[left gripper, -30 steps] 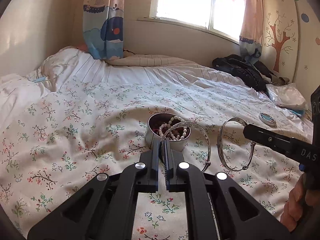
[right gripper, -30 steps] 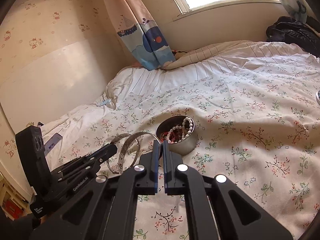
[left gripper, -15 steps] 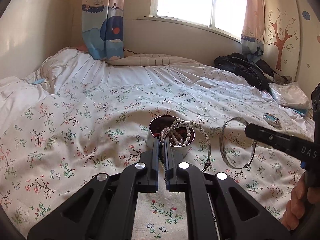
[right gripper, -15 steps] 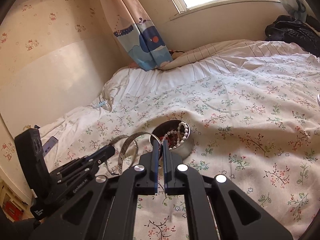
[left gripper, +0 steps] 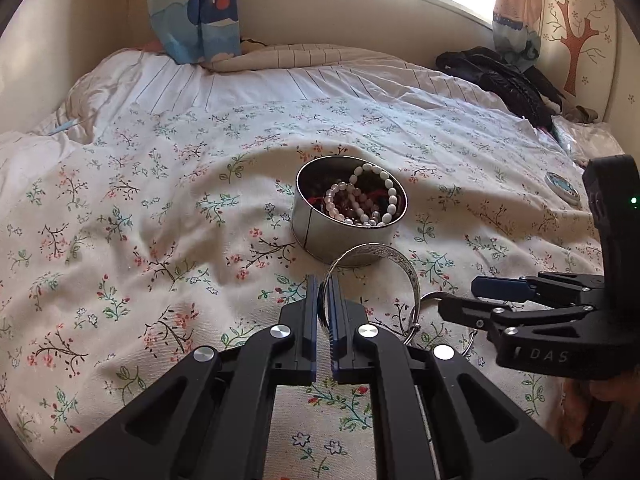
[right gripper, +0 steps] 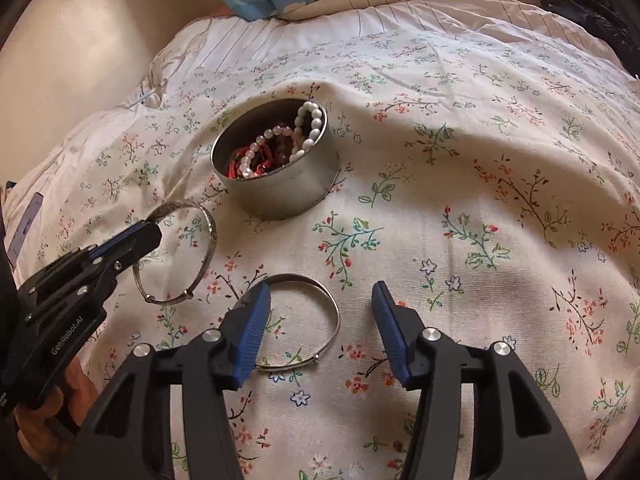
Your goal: Organize jewelry
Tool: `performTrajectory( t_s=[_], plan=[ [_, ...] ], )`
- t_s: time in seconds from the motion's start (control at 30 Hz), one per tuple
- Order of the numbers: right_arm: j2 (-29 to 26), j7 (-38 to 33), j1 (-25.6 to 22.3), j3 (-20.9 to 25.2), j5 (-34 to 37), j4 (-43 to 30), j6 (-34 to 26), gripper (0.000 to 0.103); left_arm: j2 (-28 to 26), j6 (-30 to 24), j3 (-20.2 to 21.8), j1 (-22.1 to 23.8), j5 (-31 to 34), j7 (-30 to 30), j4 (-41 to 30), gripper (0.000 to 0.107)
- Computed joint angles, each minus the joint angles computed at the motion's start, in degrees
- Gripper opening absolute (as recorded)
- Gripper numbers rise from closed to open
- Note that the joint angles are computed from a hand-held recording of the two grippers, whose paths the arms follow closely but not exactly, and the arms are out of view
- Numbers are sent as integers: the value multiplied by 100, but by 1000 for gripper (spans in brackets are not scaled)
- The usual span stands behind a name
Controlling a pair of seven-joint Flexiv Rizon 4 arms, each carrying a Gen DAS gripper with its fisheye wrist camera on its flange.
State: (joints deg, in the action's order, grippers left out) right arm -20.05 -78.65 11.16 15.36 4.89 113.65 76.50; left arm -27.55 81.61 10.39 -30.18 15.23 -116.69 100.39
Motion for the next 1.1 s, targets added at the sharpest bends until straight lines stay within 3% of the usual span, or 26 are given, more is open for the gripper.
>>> performTrajectory(
  t_s=[0.07,0.1,0.2,0.3,0.5,0.7,0.93,1.1],
  plan=[
    [-63,40,165,-174,-319,-24,-159,53,-33,36,-37,25,-16,38,-37,5],
    [-78,87,286,-303,-564,-14,-265,46,-49,27,-3,-6,-4,23,-78,5],
    [-113,-15,316,-294,-774,-40,-435,6,-97,63,17,-14,-28,6,-151,5],
    [-45,-82,236,-210,-645,22,-353,5,-137,97,95,-61,-24,-53,-212,5],
    [169,-5,-19,-50,-87,220,516,5,-177,223,278,-183,32,-192,-290,5],
    [239,55,-203,108,28,367,1366,5,-209,263,339,-234,28,-210,-341,5],
    [176,157,-440,347,-158,326,1633,5,-224,251,344,-250,7,-173,-354,5],
    [36,83,-761,693,-199,177,1484,5,-247,258,355,-248,-9,-171,-386,5]
  ],
)
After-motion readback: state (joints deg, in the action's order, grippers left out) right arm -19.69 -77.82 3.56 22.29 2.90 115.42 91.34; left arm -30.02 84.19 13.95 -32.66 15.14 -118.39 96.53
